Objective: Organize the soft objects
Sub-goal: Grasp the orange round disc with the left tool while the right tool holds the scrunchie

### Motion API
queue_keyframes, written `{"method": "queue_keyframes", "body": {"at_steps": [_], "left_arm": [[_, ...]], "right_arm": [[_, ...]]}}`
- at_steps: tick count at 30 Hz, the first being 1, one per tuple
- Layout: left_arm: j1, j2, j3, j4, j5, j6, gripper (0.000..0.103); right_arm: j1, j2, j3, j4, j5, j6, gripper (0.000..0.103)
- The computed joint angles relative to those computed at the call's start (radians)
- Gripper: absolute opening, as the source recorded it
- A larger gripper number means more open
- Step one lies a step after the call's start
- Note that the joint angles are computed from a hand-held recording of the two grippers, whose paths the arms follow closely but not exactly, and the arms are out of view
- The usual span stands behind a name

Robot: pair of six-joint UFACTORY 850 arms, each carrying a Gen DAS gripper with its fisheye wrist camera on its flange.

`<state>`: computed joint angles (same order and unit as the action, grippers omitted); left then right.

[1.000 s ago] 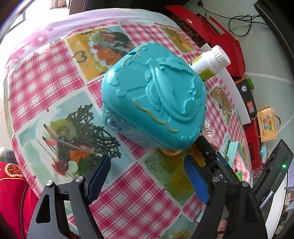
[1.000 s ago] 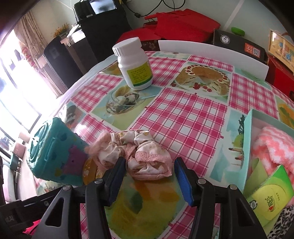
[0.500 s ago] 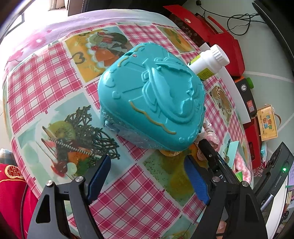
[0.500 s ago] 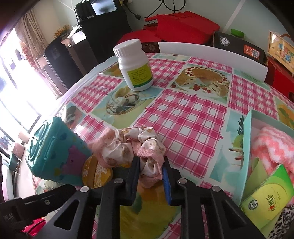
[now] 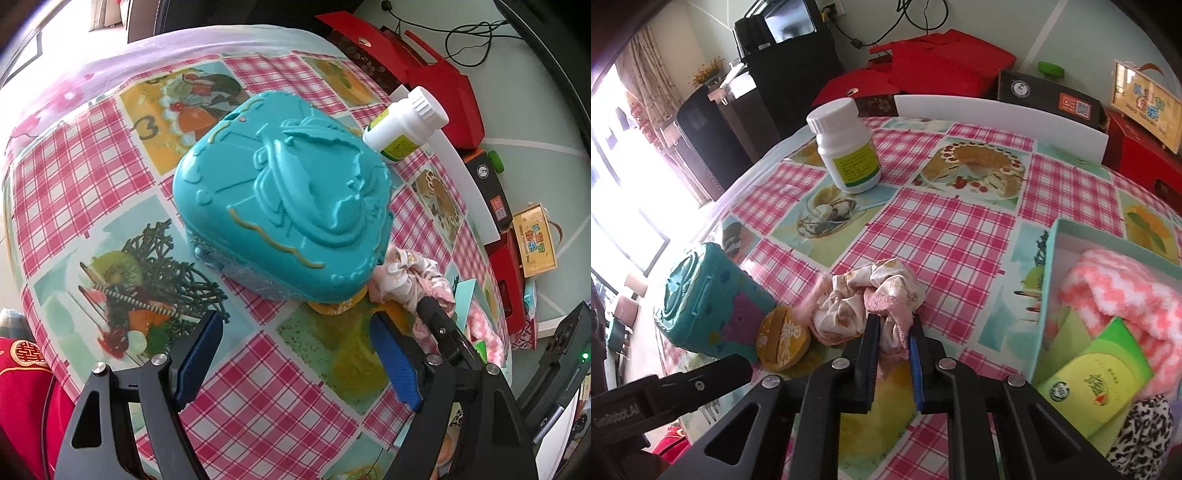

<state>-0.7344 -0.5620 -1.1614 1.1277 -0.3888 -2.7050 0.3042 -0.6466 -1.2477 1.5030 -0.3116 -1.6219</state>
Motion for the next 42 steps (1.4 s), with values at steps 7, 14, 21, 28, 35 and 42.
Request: {"method": "queue_keyframes", "body": {"at_steps": [7, 14, 21, 28, 35, 42], "left_arm": [[-0.009, -0.033, -0.053, -0.036, -0.065, 0.05, 0.079], [-0.002, -0.084, -0.116, -0.082, -0.069, 0.061, 0.072], [0.014, -0.107, -0.134, -0.12, -0.083, -0.005, 0.064], [0.009, -0.134, -0.176, -0.176, -0.145, 0.034, 0.06], [0.005, -0.169, -0.221, -0.173, -0.174, 0.091, 0.038], [0.007, -0.171, -0.212, -0.086, -0.133, 0.035, 0.026]], "right_arm": [[-0.015, 0.026, 0.024, 0.018, -0.004, -0.021, 0.015], [-0.037, 0.062, 0.062, 0.038, -0.013, -0.054, 0.015], [-0.067, 0.076, 0.079, 0.091, -0.042, -0.089, 0.015], [-0.073, 0.086, 0.087, 0.113, -0.055, -0.112, 0.015], [-0.07, 0.085, 0.087, 0.117, -0.045, -0.115, 0.015], [-0.067, 0.086, 0.085, 0.108, -0.035, -0.104, 0.015]]}}
